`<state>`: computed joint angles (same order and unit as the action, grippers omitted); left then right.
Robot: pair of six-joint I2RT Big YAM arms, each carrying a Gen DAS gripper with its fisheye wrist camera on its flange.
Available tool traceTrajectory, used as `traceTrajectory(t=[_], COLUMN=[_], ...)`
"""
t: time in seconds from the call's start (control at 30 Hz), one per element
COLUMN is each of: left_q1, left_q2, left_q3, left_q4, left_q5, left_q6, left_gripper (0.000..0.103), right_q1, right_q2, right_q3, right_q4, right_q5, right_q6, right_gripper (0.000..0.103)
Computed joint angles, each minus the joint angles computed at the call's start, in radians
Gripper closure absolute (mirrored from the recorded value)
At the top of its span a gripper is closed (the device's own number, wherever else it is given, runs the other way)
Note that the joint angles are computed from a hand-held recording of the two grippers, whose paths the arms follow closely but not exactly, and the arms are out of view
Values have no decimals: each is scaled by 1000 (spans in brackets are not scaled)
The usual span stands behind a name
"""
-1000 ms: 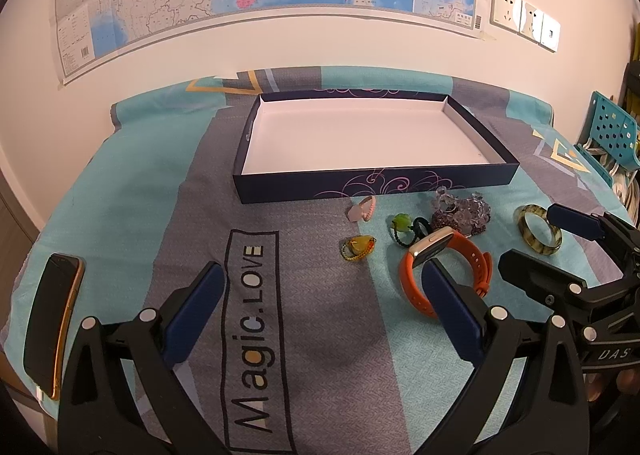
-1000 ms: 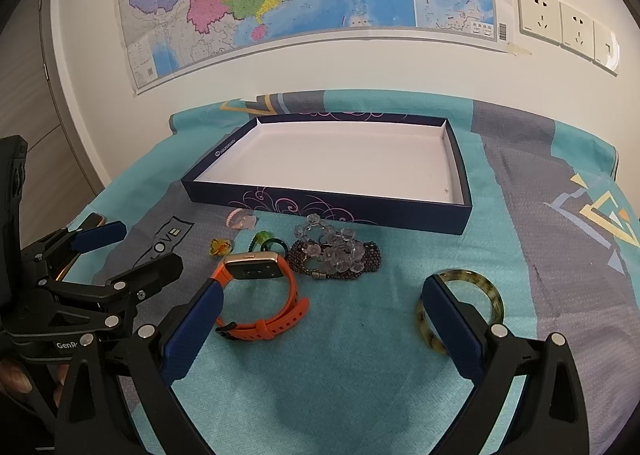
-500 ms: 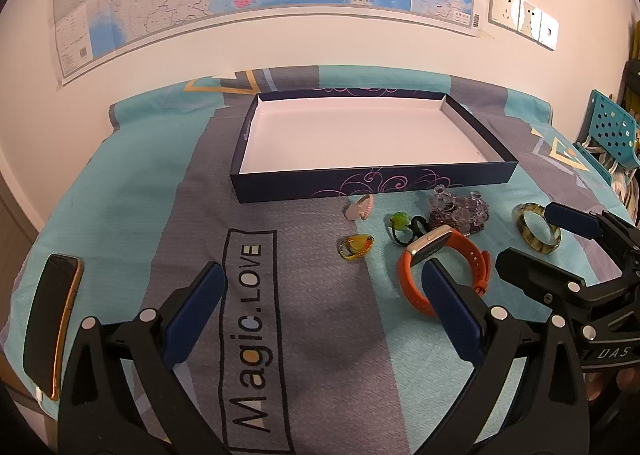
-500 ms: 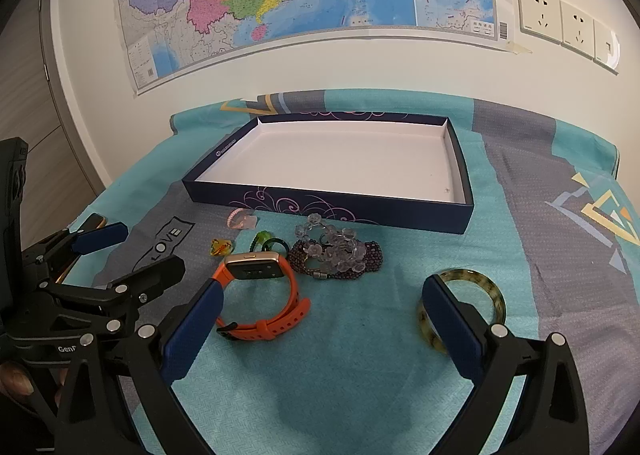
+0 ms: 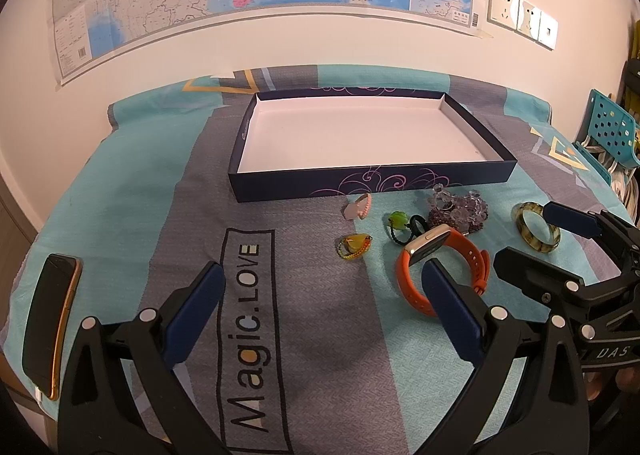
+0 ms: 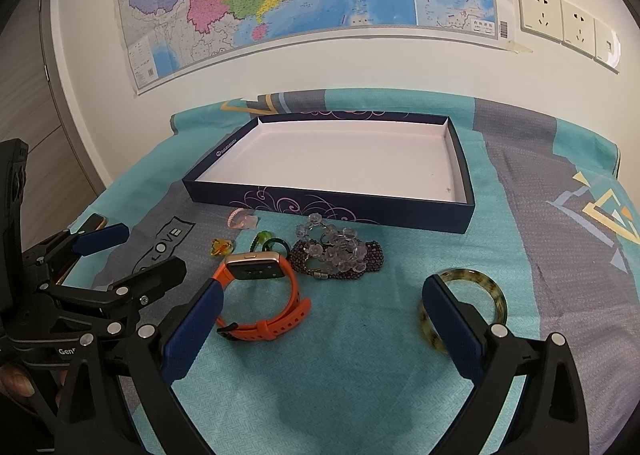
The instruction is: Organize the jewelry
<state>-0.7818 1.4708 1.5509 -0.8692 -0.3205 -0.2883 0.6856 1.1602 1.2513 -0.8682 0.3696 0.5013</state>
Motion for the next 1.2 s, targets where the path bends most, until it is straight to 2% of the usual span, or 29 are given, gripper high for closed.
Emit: traceTrajectory(t=[1.2], left_q1=[-18], left_q2=[5], left_q3=[4], left_q4=[-3], left_q5=[6], left_q6=[-5], left_gripper=[6], right_q1=[-14], right_q2=[-5], right_q3=[-2], right_q4=[3], right_q5=[-9], right_q6=[-5], right_gripper=[7])
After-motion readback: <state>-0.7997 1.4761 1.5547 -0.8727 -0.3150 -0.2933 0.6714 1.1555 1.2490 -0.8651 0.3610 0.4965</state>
